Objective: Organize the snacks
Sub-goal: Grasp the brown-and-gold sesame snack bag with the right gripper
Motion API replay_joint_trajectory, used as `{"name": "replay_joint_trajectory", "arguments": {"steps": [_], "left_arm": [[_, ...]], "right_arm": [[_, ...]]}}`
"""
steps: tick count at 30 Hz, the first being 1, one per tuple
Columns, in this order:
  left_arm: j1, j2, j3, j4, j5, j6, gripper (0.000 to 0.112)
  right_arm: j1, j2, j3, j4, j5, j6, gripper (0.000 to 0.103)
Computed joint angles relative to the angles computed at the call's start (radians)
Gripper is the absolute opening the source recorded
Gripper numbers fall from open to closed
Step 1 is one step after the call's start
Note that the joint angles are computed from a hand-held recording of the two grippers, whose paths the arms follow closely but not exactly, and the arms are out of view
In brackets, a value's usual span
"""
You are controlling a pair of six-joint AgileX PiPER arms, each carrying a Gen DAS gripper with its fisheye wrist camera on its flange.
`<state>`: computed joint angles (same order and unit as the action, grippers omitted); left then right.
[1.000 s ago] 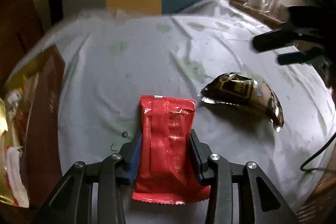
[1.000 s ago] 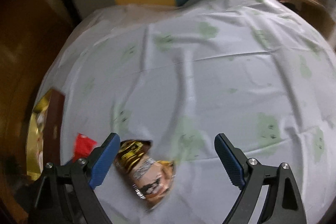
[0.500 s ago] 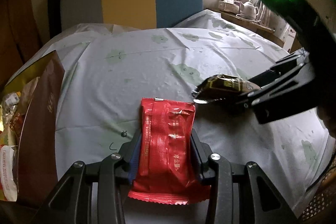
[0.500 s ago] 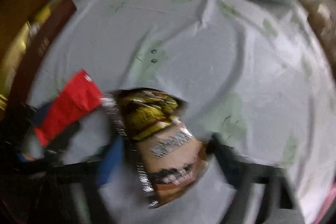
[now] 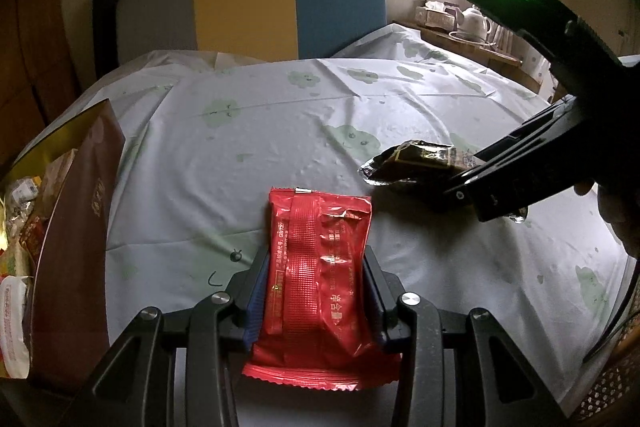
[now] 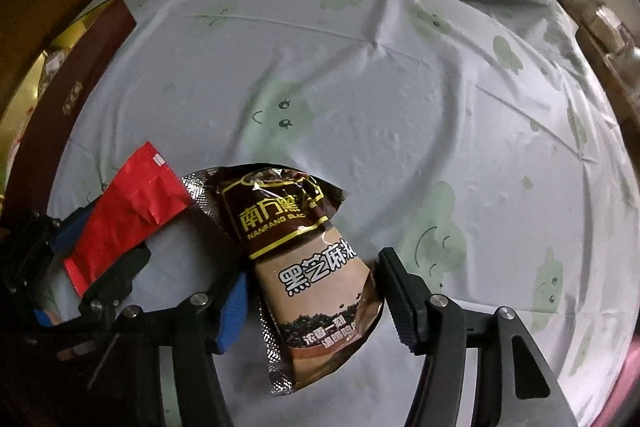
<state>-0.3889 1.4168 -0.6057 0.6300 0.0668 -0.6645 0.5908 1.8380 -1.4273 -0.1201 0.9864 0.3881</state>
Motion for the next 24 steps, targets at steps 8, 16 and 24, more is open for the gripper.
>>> {"name": "replay_joint_trajectory", "arguments": {"steps": [8,16,24], "left_arm": [[0.008,0.000,0.005,-0.041,-0.016,0.041,0.043],[-0.002,0.003,-0.004,0.029,0.002,-0.031,0.043],[-0.039,0.023,-0.068,-0.077,0.107,0.069,0.043]], "right_arm": [[-0.022,0.028,-0.022,0.009,-0.005,-0.019,0.067],[-0.069,0.060,-0.062,0.035,0.006,-0.062,0.072],[-0.017,0.037,-0.036,-0.048,-0.030,-0.021,0.046]]}}
